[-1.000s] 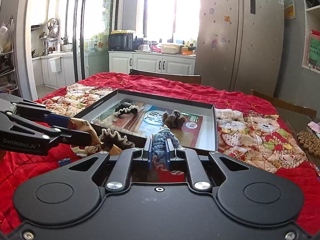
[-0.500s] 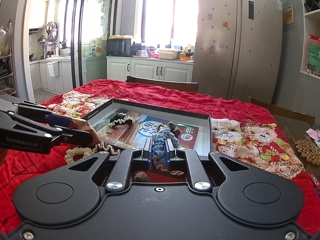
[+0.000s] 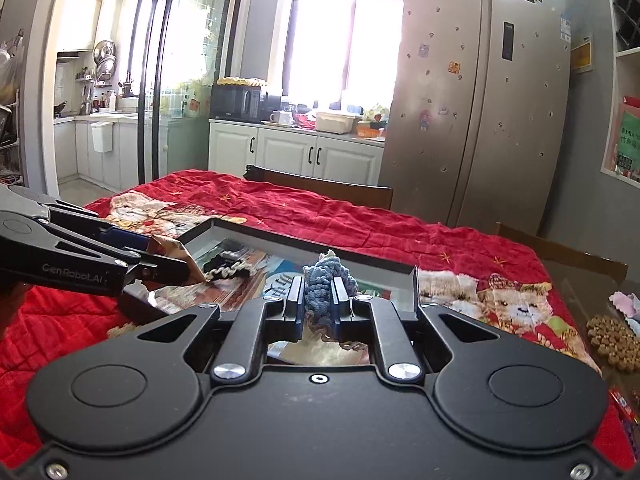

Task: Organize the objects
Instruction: 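Lift and carry the blue scrunchie with the right tool while the left tool carries the pyramid to the box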

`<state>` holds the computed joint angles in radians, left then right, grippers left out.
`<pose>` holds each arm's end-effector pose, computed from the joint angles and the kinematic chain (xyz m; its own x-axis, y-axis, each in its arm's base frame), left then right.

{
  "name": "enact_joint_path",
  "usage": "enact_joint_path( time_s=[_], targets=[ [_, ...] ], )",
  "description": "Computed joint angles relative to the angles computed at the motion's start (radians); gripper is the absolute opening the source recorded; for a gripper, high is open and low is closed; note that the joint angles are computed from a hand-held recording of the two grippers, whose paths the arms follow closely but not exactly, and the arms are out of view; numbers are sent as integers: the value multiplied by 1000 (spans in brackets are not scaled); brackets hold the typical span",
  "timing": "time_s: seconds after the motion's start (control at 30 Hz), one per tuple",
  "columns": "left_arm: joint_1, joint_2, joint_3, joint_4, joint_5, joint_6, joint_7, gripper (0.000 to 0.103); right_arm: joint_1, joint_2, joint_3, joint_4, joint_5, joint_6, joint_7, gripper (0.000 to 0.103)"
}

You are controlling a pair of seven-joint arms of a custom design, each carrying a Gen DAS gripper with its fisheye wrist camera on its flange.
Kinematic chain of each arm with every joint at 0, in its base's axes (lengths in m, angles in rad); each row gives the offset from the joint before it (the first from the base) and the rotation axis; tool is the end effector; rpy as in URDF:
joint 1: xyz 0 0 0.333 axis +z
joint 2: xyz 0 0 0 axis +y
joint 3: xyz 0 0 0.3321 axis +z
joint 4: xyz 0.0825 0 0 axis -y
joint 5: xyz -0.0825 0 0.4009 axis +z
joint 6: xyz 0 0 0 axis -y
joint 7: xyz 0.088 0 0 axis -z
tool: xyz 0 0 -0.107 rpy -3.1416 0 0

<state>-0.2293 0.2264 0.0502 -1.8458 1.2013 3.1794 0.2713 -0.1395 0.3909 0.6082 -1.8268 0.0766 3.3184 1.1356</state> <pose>0.6266 -0.2033 0.4963 -0.1638 -0.9822 0.0921 -0.4774 -0.0027 -0.8787 0.6527 0.2506 0.5021 0.5285 -0.8409 0.1168 -0.2737 -0.2990 -0.9141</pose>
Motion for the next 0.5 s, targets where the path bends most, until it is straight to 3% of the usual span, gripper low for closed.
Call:
enact_joint_path(
  time_s=[0.5],
  targets=[
    [-11,173,-10,196,-323,-69,270,40,483,195,-549,367,151,-127,39,13]
  ],
)
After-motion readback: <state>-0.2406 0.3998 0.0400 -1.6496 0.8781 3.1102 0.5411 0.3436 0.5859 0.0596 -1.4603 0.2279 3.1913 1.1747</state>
